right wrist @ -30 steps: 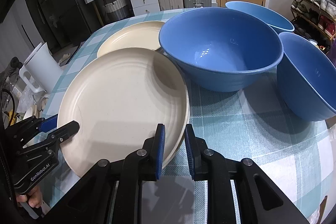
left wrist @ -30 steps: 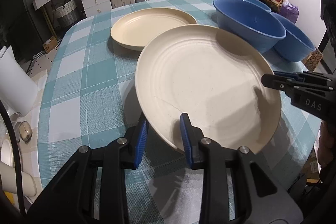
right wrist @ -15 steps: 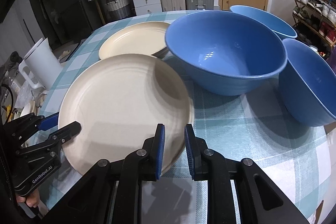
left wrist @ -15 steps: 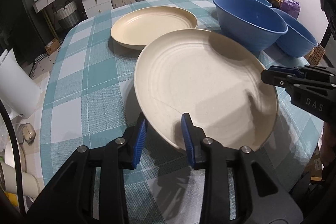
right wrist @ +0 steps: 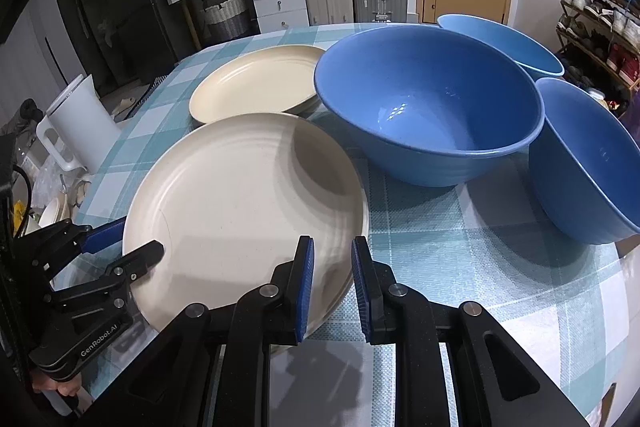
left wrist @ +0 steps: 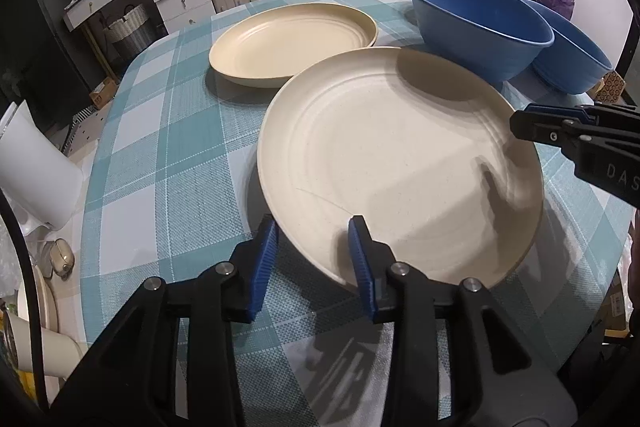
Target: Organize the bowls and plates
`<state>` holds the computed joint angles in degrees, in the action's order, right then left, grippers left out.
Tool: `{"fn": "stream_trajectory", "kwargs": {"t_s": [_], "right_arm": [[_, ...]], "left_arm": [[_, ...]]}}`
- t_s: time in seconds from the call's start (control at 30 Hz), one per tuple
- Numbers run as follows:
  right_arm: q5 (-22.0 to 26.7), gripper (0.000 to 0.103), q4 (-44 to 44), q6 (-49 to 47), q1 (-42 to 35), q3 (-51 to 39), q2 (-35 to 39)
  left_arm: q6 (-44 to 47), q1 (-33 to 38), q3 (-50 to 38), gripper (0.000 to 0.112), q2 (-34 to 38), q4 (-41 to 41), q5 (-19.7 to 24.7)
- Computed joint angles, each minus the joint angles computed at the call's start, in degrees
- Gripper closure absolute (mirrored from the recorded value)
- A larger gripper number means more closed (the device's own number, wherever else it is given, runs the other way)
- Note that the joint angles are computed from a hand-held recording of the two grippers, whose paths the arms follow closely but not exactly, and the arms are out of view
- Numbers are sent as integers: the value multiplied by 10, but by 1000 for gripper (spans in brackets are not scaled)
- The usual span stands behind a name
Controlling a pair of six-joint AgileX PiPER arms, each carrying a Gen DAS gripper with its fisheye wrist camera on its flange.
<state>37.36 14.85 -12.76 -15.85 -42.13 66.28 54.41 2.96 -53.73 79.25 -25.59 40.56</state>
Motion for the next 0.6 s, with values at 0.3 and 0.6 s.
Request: {"fn": "stream_trajectory", "kwargs": {"t_s": [0.3,0.6], "right_arm": [[29,73,78,-87,-50,-12,-29],[84,25,180,-200,-114,-66,-48]], "left_arm": [[34,78,-64,66,35,-92,106],[50,162,-119,33,44,-155,163]]}}
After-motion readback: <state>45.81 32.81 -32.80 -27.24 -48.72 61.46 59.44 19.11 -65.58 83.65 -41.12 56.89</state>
